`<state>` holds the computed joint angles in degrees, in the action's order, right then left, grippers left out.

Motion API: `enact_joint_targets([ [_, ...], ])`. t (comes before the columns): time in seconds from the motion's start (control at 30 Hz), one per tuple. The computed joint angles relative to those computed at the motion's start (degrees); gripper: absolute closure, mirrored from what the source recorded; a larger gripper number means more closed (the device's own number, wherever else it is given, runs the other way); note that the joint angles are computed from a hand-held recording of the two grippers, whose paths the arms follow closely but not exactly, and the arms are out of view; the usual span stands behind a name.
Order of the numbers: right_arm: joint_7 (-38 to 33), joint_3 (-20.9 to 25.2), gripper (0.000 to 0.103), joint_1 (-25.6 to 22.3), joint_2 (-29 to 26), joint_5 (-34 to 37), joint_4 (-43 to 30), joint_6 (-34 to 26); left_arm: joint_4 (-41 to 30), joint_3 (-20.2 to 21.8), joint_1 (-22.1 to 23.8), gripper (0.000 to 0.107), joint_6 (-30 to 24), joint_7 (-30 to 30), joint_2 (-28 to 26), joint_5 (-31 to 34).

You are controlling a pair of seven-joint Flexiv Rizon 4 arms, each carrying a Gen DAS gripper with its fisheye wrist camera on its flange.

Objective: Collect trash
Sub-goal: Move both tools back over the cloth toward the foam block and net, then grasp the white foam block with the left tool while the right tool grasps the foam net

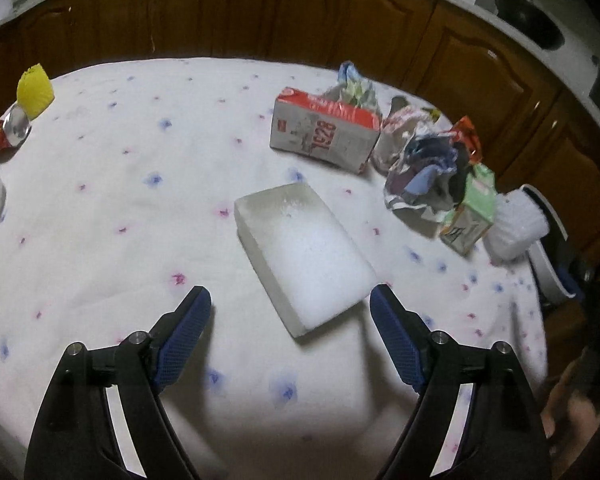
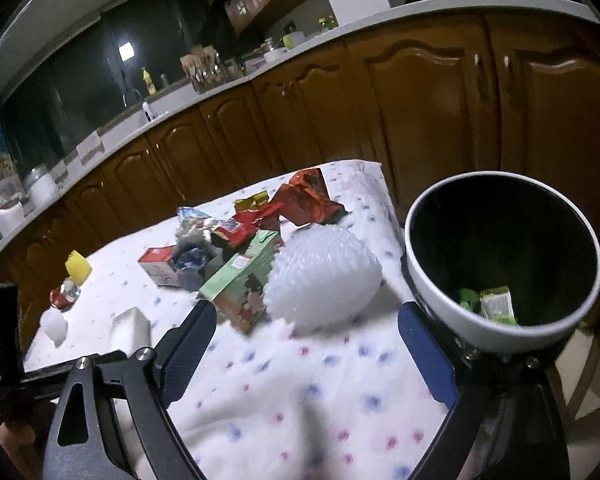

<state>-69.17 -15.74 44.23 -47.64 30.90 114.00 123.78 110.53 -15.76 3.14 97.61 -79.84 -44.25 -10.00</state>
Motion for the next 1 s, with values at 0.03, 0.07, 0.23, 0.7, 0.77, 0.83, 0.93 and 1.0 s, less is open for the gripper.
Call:
enact_joint_targets([
  [0.03,-0.25,-0.06,0.009,-0.57,-0.22,-0.86,-0.56,-0.66,-0.45,0.37,-0.4,0.023,-0.26,0.09,-0.25,0.0],
  [0.07,-0.45,-0.23,0.009,-1.04,-0.44,-1.79,-1.22,-1.65,-0.87,-0.08,-0.12,0.023,-0.15,0.26,-0.74,0.07],
  [0.23,0.87,-1.85,0.012,-2.51,-2.2,-6.53,-4.08,-7.36,-2.27,-0.26,-0.78,0.037,1.8,2.04,-2.14,2.02],
  [0.7,4.08,2.37,0.082,-5.65,-0.79,-9.15,0.53,-0.33,0.03,-14.03,10.9,0.081,3.89,7.91,-4.83,7.02],
  [0.77,3.87,4.07,0.082,-6.52,-0.06,-9.06,1.4,1.05,0.4,-15.93,12.62,0.081,4.07,7.94,-5.07,8.13],
  [0.83,3.5,5.05,0.082,-6.72,0.56,-8.44,2.01,1.98,1.0,-17.67,14.17,0.081,4.05,8.17,-4.97,9.26],
  [0.93,2.56,5.78,0.082,-6.22,1.6,-7.08,3.16,3.0,1.39,-19.19,15.01,0.081,3.97,8.62,-4.76,10.48],
  [1.0,1.81,6.03,0.082,-5.78,2.38,-5.92,4.14,3.95,1.32,-20.16,14.78,0.081,4.15,9.0,-4.77,11.16],
])
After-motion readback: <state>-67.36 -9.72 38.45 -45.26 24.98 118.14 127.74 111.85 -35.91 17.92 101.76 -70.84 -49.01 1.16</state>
